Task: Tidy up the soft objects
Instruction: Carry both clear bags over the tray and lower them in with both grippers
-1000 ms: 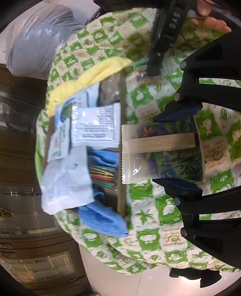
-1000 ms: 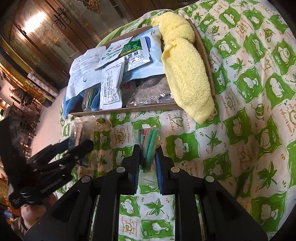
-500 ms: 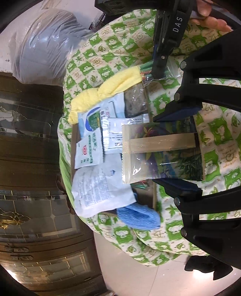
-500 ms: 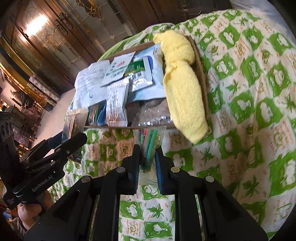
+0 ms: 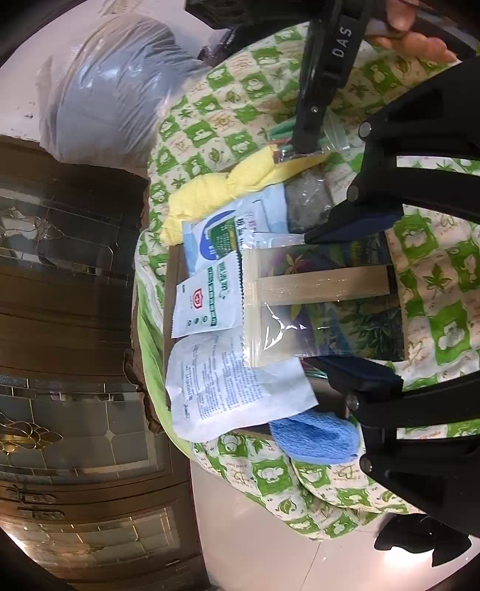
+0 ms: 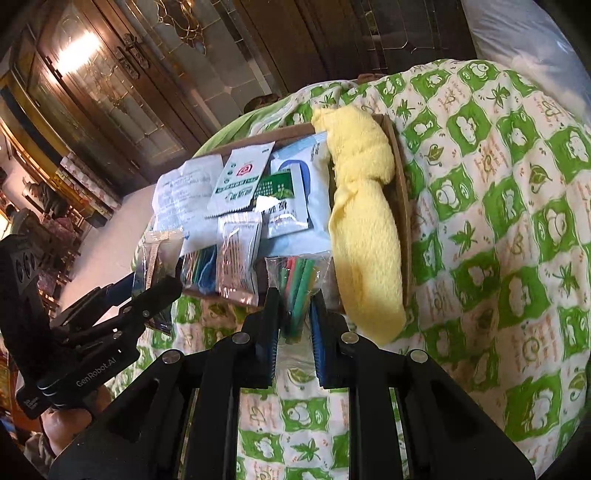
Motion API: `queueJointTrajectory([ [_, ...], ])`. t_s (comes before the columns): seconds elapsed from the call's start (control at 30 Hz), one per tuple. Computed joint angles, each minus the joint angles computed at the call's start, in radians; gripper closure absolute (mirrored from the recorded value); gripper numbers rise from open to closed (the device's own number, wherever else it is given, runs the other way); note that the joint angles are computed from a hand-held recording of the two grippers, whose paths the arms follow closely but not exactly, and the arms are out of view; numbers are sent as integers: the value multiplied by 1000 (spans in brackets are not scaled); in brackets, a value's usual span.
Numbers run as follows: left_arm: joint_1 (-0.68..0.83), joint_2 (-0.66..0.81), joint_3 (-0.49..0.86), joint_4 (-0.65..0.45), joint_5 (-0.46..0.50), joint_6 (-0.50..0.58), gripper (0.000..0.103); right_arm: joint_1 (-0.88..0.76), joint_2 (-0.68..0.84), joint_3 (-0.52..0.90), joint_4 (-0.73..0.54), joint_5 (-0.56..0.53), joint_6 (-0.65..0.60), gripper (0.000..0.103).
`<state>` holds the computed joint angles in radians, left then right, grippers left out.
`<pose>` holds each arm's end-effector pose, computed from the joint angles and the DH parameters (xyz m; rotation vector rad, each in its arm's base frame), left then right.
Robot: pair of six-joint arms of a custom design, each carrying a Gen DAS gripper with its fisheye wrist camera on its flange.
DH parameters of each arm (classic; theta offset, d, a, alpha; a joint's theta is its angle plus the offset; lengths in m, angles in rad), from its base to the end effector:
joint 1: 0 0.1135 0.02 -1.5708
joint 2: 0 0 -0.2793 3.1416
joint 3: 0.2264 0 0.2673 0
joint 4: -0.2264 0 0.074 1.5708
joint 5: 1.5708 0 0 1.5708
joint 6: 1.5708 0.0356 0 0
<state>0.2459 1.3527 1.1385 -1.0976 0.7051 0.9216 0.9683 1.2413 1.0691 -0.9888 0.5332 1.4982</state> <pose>0.2508 0.0391 0.2917 0.9352 2.3031 -0.5840 0.1499 0.1860 0.2963 0.7906 2.3725 0.2638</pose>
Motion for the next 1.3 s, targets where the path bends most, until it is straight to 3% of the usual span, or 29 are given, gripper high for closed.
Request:
queueJointTrajectory([
  [0.4, -30, 33, -2, 72, 59, -109, 47, -50, -37, -120, 159, 7, -6, 88],
  [0.67, -83, 110, 58, 174, 89, -215, 47, -85, -60, -128, 160, 15, -25, 88],
  [0.93, -79, 206, 176, 121, 125, -184, 47, -144, 18, -61, 177, -23, -107, 88],
  [1.3, -177, 208, 134, 233, 48, -213, 47, -306, 92, 84, 138, -93, -315, 88],
])
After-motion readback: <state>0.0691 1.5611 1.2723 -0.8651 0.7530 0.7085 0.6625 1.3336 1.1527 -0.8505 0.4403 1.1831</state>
